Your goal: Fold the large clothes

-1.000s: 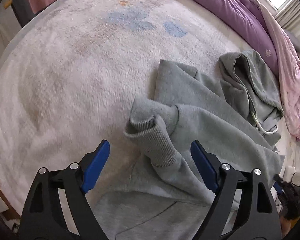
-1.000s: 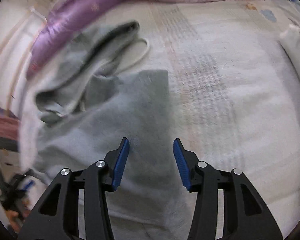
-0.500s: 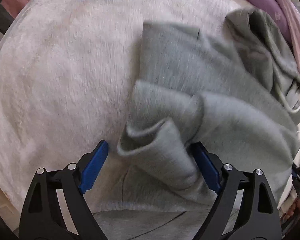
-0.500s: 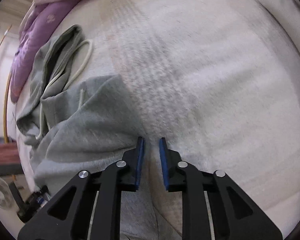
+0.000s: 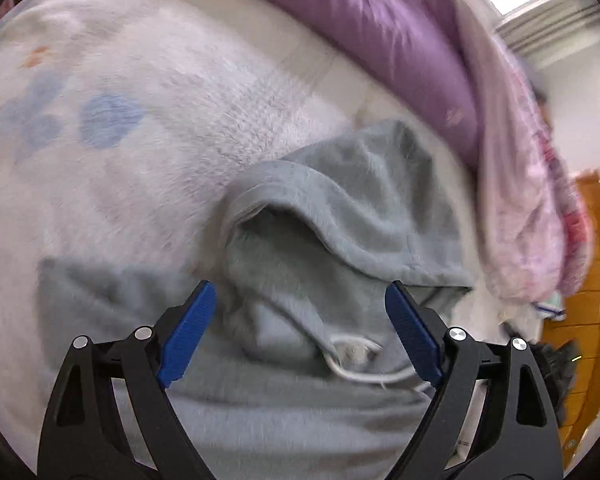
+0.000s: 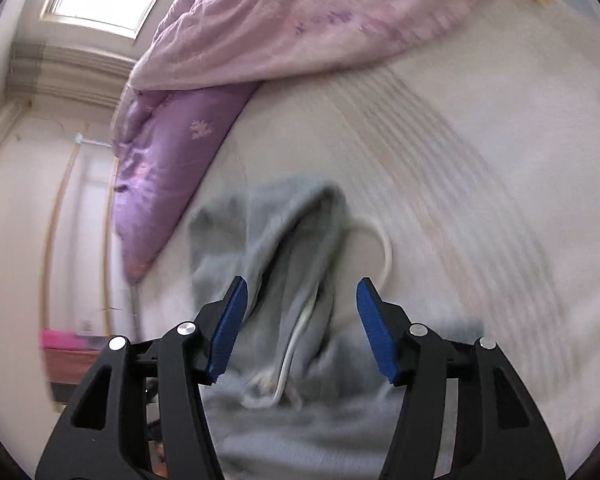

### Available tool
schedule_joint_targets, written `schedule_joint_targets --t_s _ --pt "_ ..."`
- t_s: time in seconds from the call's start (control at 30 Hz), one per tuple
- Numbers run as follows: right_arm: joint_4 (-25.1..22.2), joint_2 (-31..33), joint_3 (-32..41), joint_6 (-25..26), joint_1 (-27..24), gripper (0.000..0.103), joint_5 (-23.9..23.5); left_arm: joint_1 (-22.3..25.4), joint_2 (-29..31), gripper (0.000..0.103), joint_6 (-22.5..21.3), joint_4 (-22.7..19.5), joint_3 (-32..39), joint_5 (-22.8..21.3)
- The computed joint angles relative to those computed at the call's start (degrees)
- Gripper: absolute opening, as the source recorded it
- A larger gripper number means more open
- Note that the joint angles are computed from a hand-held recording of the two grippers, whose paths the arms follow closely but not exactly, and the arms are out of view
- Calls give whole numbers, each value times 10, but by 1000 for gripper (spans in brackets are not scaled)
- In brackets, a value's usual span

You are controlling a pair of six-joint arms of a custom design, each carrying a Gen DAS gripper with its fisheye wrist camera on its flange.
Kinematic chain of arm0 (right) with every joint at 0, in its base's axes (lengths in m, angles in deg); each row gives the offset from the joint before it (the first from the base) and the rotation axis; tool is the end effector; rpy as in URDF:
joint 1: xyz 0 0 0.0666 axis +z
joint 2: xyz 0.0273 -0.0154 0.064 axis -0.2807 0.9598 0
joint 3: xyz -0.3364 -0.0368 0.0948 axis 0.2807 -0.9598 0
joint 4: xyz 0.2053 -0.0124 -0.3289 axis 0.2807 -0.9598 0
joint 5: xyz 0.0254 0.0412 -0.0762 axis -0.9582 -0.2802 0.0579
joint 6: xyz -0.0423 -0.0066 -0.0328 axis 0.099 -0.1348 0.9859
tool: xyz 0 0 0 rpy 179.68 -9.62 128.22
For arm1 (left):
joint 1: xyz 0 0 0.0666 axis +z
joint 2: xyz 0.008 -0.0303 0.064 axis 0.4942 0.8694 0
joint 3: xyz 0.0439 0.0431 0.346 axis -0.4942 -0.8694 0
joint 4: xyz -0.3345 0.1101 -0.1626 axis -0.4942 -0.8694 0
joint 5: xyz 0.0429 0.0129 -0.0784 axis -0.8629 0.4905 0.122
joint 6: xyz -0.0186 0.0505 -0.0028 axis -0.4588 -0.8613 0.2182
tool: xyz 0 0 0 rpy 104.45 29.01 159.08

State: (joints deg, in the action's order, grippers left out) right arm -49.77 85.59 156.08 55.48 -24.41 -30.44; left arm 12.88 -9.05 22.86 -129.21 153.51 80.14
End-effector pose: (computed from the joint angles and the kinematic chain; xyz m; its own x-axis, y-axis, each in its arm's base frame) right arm 0.4938 -0.0480 0.4458 -0.9398 0.3009 -0.1622 0.1248 0.7438 0.6567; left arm 0.3926 -0.1203 0.4283 -0.6981 -0.6918 -0.1846 -0.5869 0.7005 -0.4060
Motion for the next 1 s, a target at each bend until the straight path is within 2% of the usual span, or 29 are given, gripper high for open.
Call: schedule_joint_targets --t_s 0.07,0.1,0.2,0.23,0.27,0.3,0.33,0.37,0.4,0.47,0.53,0.6,0.67,0.77,0.8,0.87,0.9,0.97,1.0 --pt "3 28 34 26 16 67 46 14 29 87 -26 4 12 14" --pt "6 43 46 32 20 67 61 17 29 87 -21 7 7 16" --pt "6 79 63 24 12 67 42 46 15 86 -2 61 -38 54" --pt "14 85 63 13 12 67 37 57 15 75 11 84 -53 67" --pt "17 92 65 8 11 67 37 64 16 55 17 93 -60 78" --pt "8 101 75 3 12 67 39 78 19 52 28 108 -72 104" --pt "12 105 76 -1 13 67 38 85 18 42 39 121 -82 113" --pt "11 107 77 -1 14 67 34 91 12 28 46 133 -94 121" --pt "10 110 79 3 17 67 32 103 3 25 56 155 -111 145" --pt "6 111 84 12 21 67 33 115 -30 15 82 191 -148 164" --pt "4 110 86 18 25 67 33 121 -56 14 98 194 -162 172" --pt "6 107 85 21 26 67 25 126 -86 14 122 221 -186 190" --pt "-3 110 92 29 28 67 24 146 -121 14 162 266 -222 229" --pt "-21 124 117 58 45 67 34 167 -119 14 164 234 -228 221" --pt "-26 129 127 65 51 67 40 178 -112 16 169 241 -236 242" --pt "-32 135 143 89 63 67 53 184 -99 42 161 222 -232 264" --pt "-33 135 145 98 67 68 58 184 -97 42 152 203 -224 249" --pt "-43 147 167 132 84 69 77 184 -105 53 138 175 -208 232" --pt "-48 152 175 147 92 69 89 183 -113 55 130 163 -197 215"
